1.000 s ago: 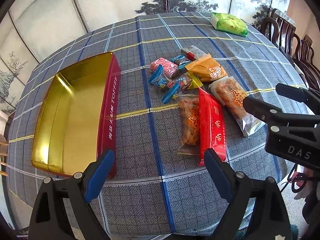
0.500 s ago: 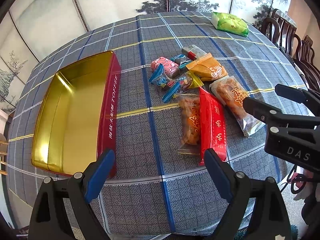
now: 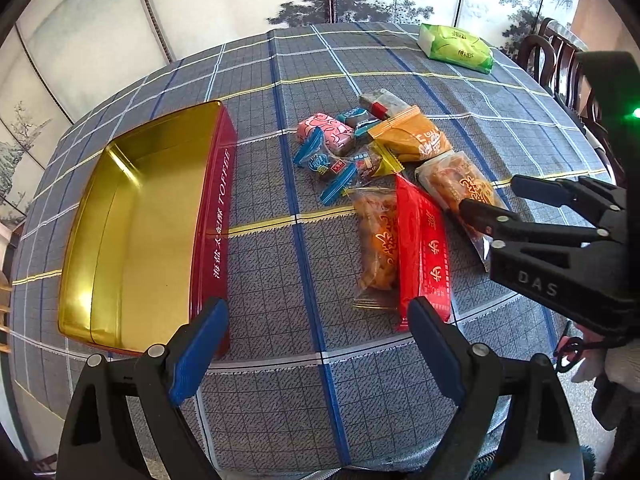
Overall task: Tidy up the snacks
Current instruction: 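Grasp the clear bag of fried snacks with the right gripper, then grasp the red snack packet with the left gripper while the right gripper holds the clear bag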
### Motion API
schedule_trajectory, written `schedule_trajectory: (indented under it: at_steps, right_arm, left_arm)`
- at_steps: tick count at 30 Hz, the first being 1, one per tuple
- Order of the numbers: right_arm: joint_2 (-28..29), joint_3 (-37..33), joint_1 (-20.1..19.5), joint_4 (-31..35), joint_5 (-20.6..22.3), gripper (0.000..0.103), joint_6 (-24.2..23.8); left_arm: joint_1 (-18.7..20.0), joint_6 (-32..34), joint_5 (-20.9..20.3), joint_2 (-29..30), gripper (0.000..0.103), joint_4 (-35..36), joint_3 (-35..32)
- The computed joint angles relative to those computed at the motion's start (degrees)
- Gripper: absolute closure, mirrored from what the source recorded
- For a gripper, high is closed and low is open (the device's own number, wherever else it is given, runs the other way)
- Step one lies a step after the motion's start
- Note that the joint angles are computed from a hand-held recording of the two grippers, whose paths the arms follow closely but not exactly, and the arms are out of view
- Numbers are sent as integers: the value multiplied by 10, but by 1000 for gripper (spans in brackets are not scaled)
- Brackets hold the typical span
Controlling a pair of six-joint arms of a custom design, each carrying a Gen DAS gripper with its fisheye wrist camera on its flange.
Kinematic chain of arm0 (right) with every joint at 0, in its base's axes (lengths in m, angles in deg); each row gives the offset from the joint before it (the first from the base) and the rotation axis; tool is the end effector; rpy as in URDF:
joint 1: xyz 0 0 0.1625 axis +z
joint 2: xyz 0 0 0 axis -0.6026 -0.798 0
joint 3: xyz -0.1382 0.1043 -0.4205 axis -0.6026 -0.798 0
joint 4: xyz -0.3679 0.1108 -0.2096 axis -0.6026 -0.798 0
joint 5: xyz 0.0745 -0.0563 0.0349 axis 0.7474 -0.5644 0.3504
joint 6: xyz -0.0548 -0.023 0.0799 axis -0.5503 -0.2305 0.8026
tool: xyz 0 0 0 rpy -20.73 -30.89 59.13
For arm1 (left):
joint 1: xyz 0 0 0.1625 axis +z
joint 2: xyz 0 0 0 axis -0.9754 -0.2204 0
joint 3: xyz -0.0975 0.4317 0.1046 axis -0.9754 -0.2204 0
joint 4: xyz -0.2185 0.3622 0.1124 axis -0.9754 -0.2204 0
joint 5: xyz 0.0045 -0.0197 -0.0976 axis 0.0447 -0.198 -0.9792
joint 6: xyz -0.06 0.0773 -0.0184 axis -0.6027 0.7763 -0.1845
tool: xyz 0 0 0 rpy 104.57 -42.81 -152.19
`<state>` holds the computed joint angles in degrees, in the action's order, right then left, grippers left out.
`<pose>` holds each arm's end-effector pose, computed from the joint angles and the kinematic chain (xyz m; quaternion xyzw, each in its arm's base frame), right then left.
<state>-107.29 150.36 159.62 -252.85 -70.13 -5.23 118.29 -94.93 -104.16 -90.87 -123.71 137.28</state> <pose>0.3722 -0.4517 -0.0066 0.3202 -0.8834 0.1384 0.3129 -0.0970 -0.3638 0.2922 0.0362 0.8854 -0.2194 0.4082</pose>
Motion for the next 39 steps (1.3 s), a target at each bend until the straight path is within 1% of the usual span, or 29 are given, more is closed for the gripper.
schedule_trajectory:
  at_steps: [4, 7, 9, 14, 19, 20, 22, 23, 25, 30, 33, 36, 38, 39]
  right_arm:
    - [9, -8, -8, 11, 2, 44, 2]
    - [11, -10, -13, 18, 12, 50, 1]
    - [16, -13, -14, 15, 8, 56, -2]
    - [12, -11, -17, 7, 22, 64, -11]
    - [1, -1, -23, -9, 19, 65, -8]
    - [-1, 1, -25, -14, 16, 65, -7]
    - [-9, 7, -31, -27, 8, 65, -6]
    - [-13, 11, -34, -30, 6, 65, -3]
    - [-21, 15, -43, -34, -3, 65, 4]
    - [-37, 27, -67, -37, -22, 65, 20]
    - [-43, 34, -77, -38, -24, 65, 26]
    - [-46, 40, -83, -40, -23, 65, 32]
    - [-47, 45, -85, -47, -23, 65, 30]
    - [-48, 46, -85, -49, -22, 65, 30]
  left_arm:
    - [7, 16, -7, 4, 14, -18, 1]
    - [9, 23, -7, 9, 14, -25, 1]
    - [11, 29, -10, 13, 14, -31, 1]
    - [16, 48, -16, 17, 14, -59, 2]
    - [22, 58, -14, 32, 16, -62, -5]
    - [25, 62, -16, 37, 19, -65, -8]
    - [31, 72, -20, 45, 21, -76, -11]
    - [34, 79, -24, 48, 26, -83, -12]
    - [39, 85, -27, 56, 31, -89, -18]
    - [58, 126, -59, 78, 31, -135, -28]
    - [61, 139, -64, 95, 33, -149, -32]
    - [62, 156, -63, 116, 38, -161, -37]
    - [69, 167, -78, 129, 47, -179, -41]
    - [74, 174, -88, 134, 48, -190, -42]
